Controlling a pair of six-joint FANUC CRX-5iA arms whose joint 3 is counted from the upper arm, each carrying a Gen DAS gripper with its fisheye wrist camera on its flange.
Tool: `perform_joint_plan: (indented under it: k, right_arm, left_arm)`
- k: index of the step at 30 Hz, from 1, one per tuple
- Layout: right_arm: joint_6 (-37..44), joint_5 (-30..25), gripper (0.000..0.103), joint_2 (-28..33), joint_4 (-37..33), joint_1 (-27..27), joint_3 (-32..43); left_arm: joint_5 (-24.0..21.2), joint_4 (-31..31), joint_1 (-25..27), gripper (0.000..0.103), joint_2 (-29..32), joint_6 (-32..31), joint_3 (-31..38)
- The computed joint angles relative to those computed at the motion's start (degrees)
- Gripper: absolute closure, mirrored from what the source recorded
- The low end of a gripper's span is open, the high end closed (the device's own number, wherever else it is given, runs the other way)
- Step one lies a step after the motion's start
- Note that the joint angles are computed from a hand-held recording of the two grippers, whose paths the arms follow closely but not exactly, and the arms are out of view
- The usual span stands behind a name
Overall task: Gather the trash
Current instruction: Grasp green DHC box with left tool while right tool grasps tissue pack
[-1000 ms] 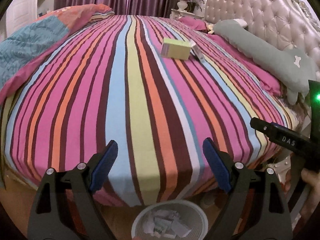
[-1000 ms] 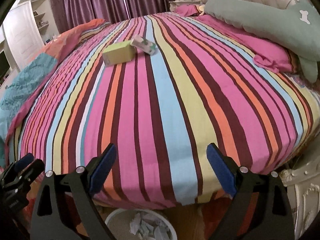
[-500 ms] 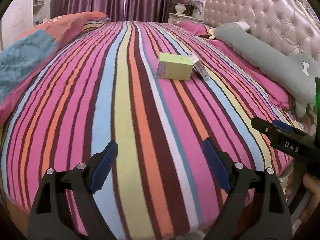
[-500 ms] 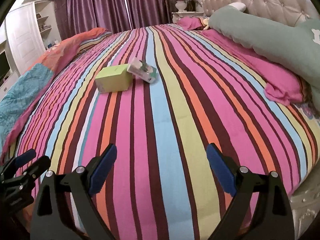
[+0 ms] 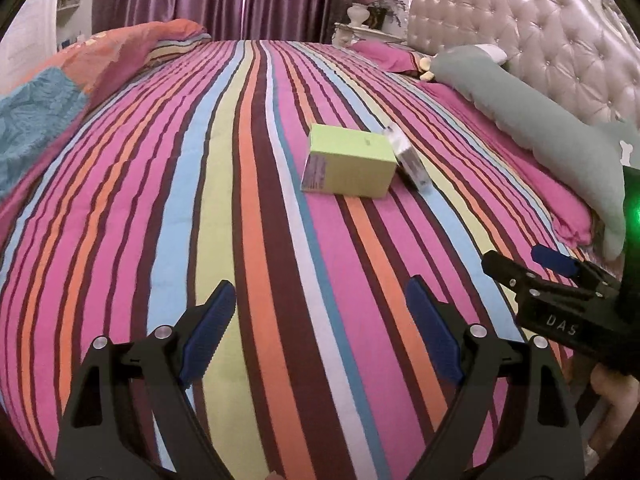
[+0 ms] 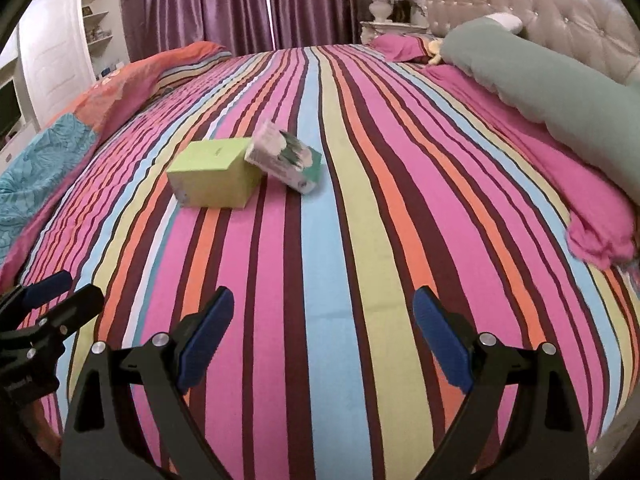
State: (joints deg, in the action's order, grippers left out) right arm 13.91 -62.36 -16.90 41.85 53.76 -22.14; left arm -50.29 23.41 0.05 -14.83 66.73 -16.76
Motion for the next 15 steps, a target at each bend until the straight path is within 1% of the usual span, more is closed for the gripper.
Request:
perform_joint_plan:
  k: [3, 7, 11, 15]
  right_arm:
    - [2.58, 2.35, 0.016, 1.26, -1.08, -2.39, 1.28]
    - [7.49, 4.25, 0.016, 3.75, -2.47, -5.51, 3.37]
    - [12.10, 5.42, 0.016, 5.82, -4.06, -7.45, 5.07]
    - [15.05, 7.90, 0.016, 7.45, -6.00, -9.35, 6.58]
  left_arm:
    - [0.20, -0.05, -0.63, 0.019, 2.88, 0.89, 2.15]
    - [0.54, 1.60, -1.30, 0.019, 7.20, -1.52, 5.33]
    - [0.14, 1.72, -1.89, 0.019, 10.47, -3.27, 8.37]
    - [-0.44, 1.50, -2.16, 0.019, 12.58, -1.77, 10.45]
